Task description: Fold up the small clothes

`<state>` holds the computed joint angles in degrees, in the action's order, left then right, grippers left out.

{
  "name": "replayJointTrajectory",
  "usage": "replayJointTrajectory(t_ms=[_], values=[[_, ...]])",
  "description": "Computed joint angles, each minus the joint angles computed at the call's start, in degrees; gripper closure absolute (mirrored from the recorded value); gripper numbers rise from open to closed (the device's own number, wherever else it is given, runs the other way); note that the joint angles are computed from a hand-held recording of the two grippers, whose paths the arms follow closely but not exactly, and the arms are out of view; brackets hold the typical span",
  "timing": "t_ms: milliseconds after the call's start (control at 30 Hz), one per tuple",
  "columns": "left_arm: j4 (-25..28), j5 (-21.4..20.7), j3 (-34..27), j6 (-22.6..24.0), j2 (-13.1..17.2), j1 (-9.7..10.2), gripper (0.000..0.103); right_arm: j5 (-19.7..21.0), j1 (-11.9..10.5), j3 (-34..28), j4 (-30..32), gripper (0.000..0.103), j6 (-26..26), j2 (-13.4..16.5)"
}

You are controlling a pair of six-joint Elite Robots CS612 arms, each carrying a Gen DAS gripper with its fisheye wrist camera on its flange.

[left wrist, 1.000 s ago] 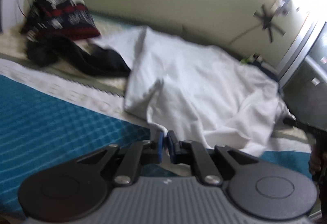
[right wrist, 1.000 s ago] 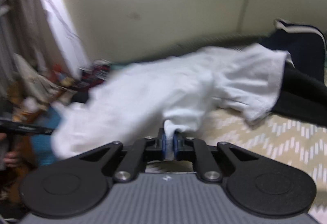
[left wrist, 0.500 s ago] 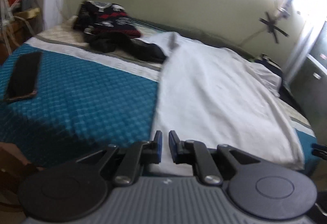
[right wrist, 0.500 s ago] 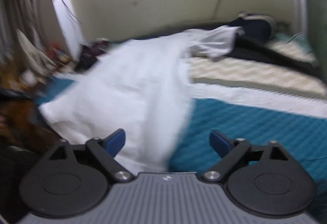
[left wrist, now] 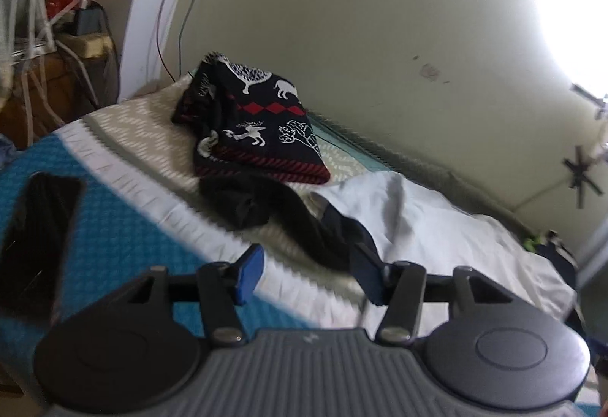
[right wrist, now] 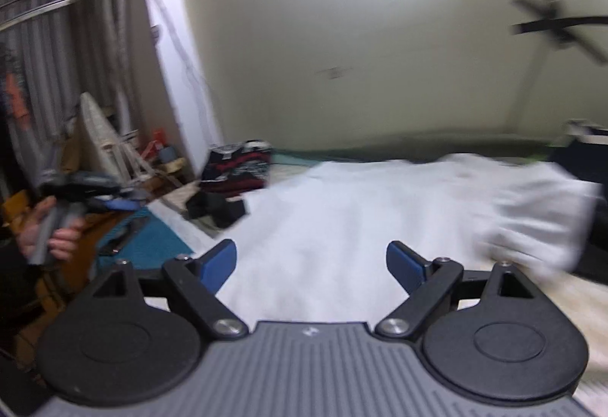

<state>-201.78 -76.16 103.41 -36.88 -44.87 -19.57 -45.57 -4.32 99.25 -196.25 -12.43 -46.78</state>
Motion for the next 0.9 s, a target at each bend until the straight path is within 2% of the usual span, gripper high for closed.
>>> replayJointTrajectory(t_ms=[100, 167, 233, 300, 333, 367, 400, 500, 567, 700, 800, 900], values=[[7.38, 0.69, -7.72, -1.13, 3.61, 1.29, 0.042, -0.11, 2.74, -6.79, 5.08, 0.022, 0.58, 4.36], [12.68, 0.59, -11.69, -3.68, 5.63, 1.96, 0.041, -1.40, 3.96, -10.64, 8.40, 0.029, 1.63, 6.75], [17.37, -0.05, -16.09, -5.05, 7.93, 2.99, 0.044, -1.96, 4.49, -14.03, 11.33, 0.032, 3.74, 8.86], [21.59, 1.43, -18.95, -4.94, 9.33, 3.49, 0.091, -2.61, 4.56, -16.47, 13.78, 0.037, 6.67, 10.44], [23.35, 0.97, -19.65, -5.25, 9.51, 3.86, 0.097, -2.86, 4.43, -17.32, 14.59, 0.038, 8.23, 11.11], [22.72, 1.02, -19.68, -6.64, 9.54, 4.22, 0.097, -2.45, 4.10, -17.73, 15.79, 0.040, 10.19, 11.45], [20.39, 1.94, -18.87, -7.82, 9.11, 4.42, 0.097, -0.21, 3.51, -18.13, 14.92, 0.040, 13.09, 11.91], [8.81, 4.49, -16.01, -8.33, 6.87, 4.87, 0.097, 3.68, 2.57, -18.74, 12.45, 0.036, 18.15, 12.95], [3.98, 6.15, -16.08, -5.89, 5.52, 4.63, 0.097, 5.16, 2.43, -19.16, 12.65, 0.036, 19.18, 13.29], [3.17, 10.46, -20.78, 4.36, 4.04, 2.38, 0.097, 6.82, 2.55, -19.31, 14.12, 0.036, 17.22, 13.24], [2.98, 7.63, -26.66, 11.17, 5.46, 0.50, 0.097, 7.32, 2.41, -19.38, 13.76, 0.034, 18.33, 13.36], [6.81, 1.90, -33.95, 18.70, 8.58, -1.84, 0.097, 7.33, 2.31, -19.36, 14.36, 0.033, 19.01, 13.31]])
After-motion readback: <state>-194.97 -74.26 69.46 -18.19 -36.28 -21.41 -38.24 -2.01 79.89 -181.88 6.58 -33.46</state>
